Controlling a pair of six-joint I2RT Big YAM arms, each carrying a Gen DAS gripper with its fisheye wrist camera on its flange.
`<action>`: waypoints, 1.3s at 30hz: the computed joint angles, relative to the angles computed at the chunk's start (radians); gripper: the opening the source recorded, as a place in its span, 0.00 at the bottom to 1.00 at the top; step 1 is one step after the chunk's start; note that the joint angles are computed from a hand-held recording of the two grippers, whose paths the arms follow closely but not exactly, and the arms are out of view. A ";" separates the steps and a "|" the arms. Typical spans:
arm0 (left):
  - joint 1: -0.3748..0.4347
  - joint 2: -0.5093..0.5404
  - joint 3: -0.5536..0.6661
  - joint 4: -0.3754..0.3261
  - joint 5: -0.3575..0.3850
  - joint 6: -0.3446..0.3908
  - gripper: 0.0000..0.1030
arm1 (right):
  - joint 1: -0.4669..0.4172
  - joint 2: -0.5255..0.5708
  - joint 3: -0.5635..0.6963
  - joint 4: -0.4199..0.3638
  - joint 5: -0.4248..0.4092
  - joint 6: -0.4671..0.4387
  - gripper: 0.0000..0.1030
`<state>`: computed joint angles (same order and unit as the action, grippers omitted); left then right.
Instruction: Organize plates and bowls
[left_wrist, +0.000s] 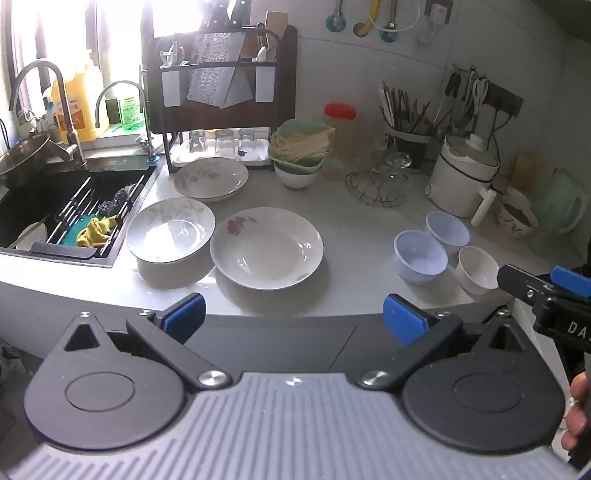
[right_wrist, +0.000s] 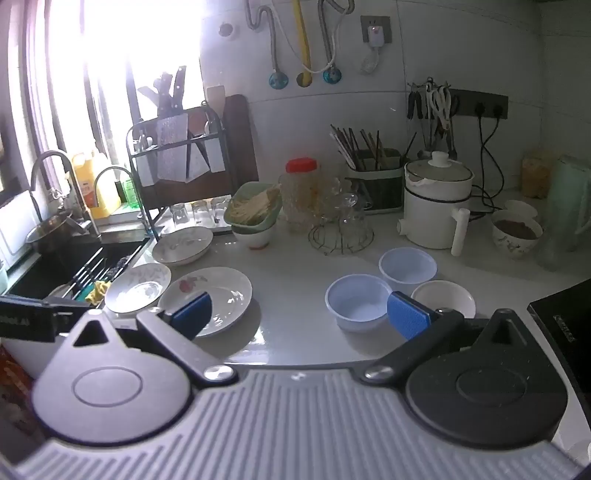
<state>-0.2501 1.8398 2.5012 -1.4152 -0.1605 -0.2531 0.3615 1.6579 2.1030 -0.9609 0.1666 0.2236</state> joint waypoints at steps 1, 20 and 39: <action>-0.001 -0.005 -0.006 0.004 0.000 0.000 1.00 | 0.000 -0.009 -0.020 0.031 -0.004 0.000 1.00; 0.002 -0.030 -0.046 0.010 0.012 -0.008 1.00 | 0.002 -0.018 -0.032 0.022 0.010 0.008 1.00; 0.006 -0.021 -0.034 -0.012 0.018 -0.036 1.00 | -0.003 -0.023 -0.040 0.022 0.007 0.000 1.00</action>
